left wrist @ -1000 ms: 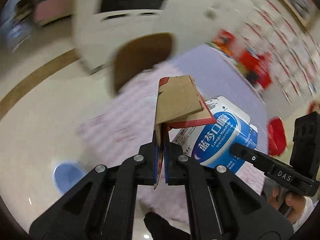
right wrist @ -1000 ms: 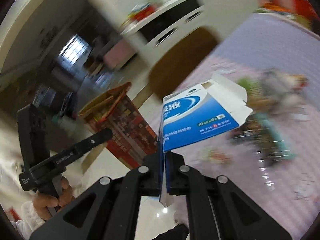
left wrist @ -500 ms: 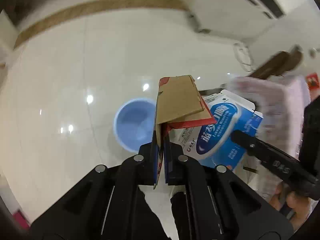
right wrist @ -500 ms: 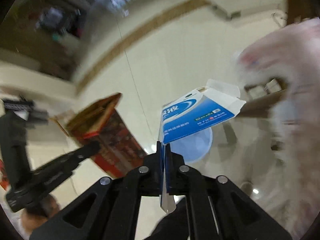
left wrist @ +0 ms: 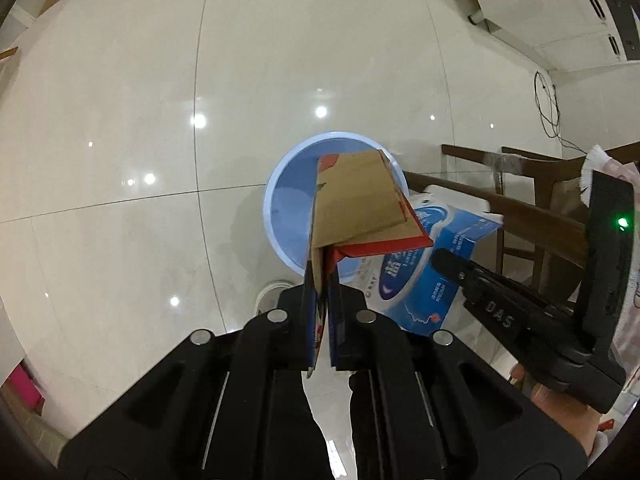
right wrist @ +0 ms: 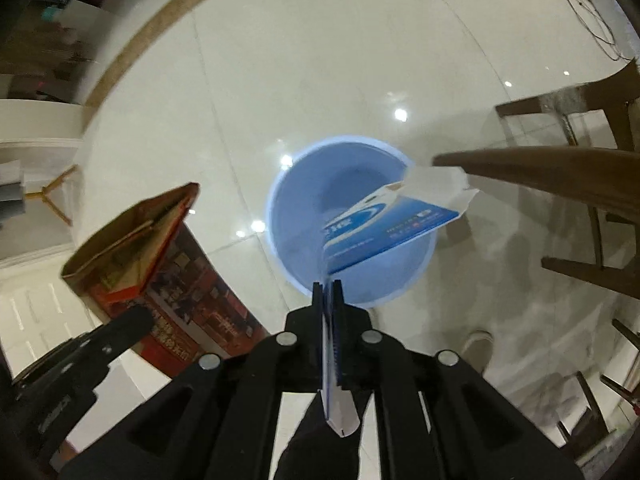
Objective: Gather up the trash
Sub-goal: 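Open the right gripper to drop the box while the left drops the paper bag into the bin, then move both tools back over the table toward the remaining trash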
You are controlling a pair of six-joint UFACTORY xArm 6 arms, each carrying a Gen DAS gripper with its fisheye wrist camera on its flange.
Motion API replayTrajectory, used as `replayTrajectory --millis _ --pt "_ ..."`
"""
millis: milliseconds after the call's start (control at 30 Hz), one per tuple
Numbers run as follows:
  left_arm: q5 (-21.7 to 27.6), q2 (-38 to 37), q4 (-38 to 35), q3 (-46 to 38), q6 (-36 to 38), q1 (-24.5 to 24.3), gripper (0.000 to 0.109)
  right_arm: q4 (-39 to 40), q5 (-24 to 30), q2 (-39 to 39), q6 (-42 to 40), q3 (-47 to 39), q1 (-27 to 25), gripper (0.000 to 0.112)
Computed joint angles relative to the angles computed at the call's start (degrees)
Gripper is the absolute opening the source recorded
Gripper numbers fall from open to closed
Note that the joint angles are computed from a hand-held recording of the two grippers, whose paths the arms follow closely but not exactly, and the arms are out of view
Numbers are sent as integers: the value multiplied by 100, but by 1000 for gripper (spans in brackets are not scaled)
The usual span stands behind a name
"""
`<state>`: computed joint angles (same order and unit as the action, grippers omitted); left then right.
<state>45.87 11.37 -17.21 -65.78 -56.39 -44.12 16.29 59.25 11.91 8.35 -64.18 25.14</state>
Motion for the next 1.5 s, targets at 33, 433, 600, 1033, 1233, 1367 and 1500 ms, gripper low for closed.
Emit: replayTrajectory --millis 33,433,600,1033,1233,1367,1500 --pt "23 102 -19 -92 67 9 5 37 -44 14 -79 81 -44 8" --pt "211 407 -310 -492 544 22 5 165 -95 -542 -49 465 -177 22" --pt "436 497 -289 -748 580 50 5 -24 -67 -889 119 621 -234 29" --pt "1286 787 132 -1805 92 81 64 -48 136 -1663 151 784 -766 39" --pt "1880 976 385 -2495 -250 -73 64 67 259 -2025 -65 872 -1107 41" --pt "2391 1185 639 -3253 -596 -341 64 153 442 -2372 -309 895 -1426 41" --pt "3043 1461 1197 -4453 -1103 -714 64 230 722 -2844 -743 732 -1885 41"
